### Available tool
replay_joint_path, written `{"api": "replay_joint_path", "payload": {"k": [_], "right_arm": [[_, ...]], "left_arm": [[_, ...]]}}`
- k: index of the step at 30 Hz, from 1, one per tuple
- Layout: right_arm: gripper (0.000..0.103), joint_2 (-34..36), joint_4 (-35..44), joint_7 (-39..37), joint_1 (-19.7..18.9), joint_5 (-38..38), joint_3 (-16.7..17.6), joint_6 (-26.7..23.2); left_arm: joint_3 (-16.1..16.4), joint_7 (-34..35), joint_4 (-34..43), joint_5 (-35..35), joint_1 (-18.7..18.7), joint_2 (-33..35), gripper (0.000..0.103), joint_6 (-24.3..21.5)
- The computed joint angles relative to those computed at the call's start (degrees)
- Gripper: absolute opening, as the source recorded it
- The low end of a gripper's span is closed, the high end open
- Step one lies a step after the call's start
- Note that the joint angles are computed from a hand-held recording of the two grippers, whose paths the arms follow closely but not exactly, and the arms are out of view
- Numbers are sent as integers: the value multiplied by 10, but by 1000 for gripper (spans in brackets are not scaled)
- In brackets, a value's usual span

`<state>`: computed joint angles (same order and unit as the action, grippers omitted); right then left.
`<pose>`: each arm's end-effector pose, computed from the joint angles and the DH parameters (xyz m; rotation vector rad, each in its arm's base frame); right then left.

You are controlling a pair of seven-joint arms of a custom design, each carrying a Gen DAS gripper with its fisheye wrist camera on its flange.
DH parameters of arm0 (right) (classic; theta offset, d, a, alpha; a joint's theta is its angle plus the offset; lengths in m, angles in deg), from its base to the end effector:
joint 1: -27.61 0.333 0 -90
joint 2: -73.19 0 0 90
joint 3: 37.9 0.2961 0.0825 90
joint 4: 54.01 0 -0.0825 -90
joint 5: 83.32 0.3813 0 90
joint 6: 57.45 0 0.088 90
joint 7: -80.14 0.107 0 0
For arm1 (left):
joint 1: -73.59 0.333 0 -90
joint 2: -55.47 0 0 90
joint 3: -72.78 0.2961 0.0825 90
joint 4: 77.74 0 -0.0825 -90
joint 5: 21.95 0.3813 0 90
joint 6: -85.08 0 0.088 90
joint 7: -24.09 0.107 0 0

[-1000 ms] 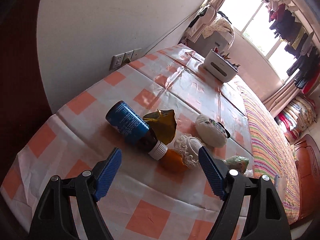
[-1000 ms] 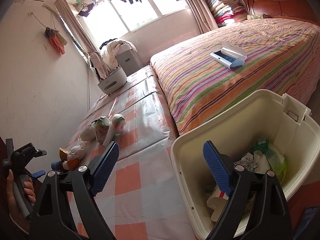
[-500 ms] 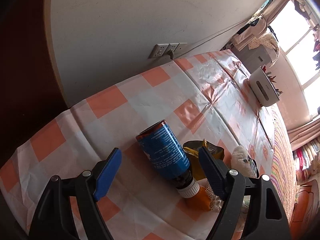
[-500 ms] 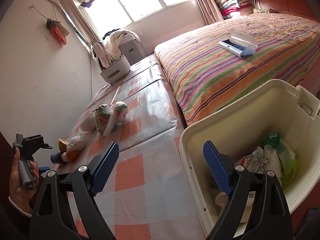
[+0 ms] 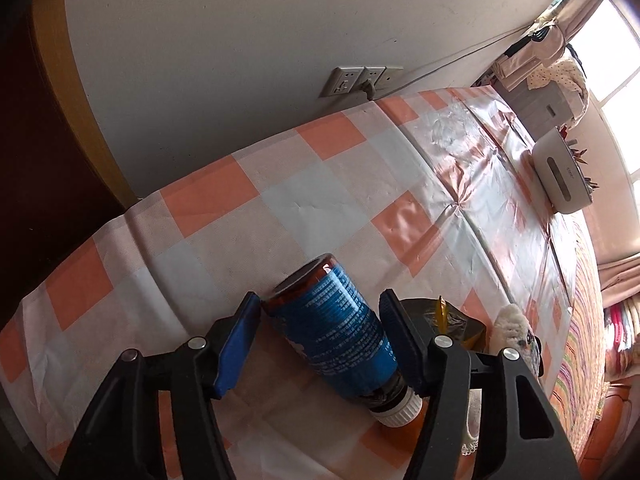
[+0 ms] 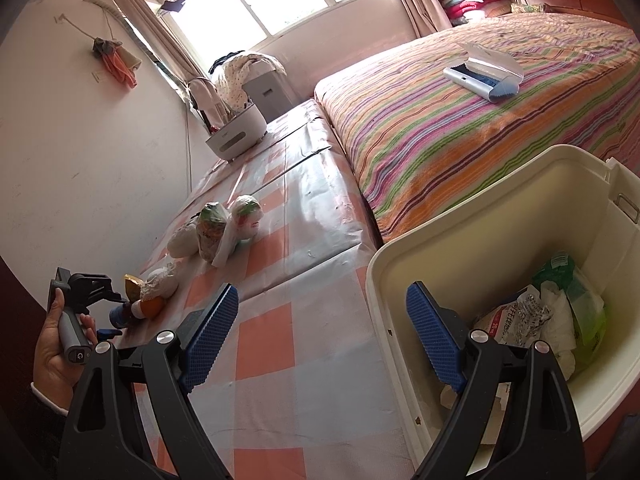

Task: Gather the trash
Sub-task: 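Grasp the blue bottle with the left tool, then grasp the green snack bag with the right tool while the left tool holds the bottle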

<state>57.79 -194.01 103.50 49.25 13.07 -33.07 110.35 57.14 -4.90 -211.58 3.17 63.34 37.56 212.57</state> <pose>0.4387 0.1486 0.4170 -1.5647 1.4682 -0.1409 0.4328 -0.2001 0.4586 -2.7619 0.2482 -0.5163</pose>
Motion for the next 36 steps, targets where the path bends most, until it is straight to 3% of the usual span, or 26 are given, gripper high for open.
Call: {"api": "replay_joint_path", "payload": {"k": [9,16,27,36], "right_arm": [[85,1,-1,32,5,-45,0,-2],[85,21,28,63,20,-111,-5,-20],[85,95,113,132,36,-225,9,-26],[85,188,207,260,32,-387,34,-15]], "left_arm": [[7,41,-8,2,-1,3,57,32],[8,56,-51,4,4,-21,55,114],[-5,98,-68,5,4,-30,50,172],[-23,119,-59,27,-2,-23,49,197]]}}
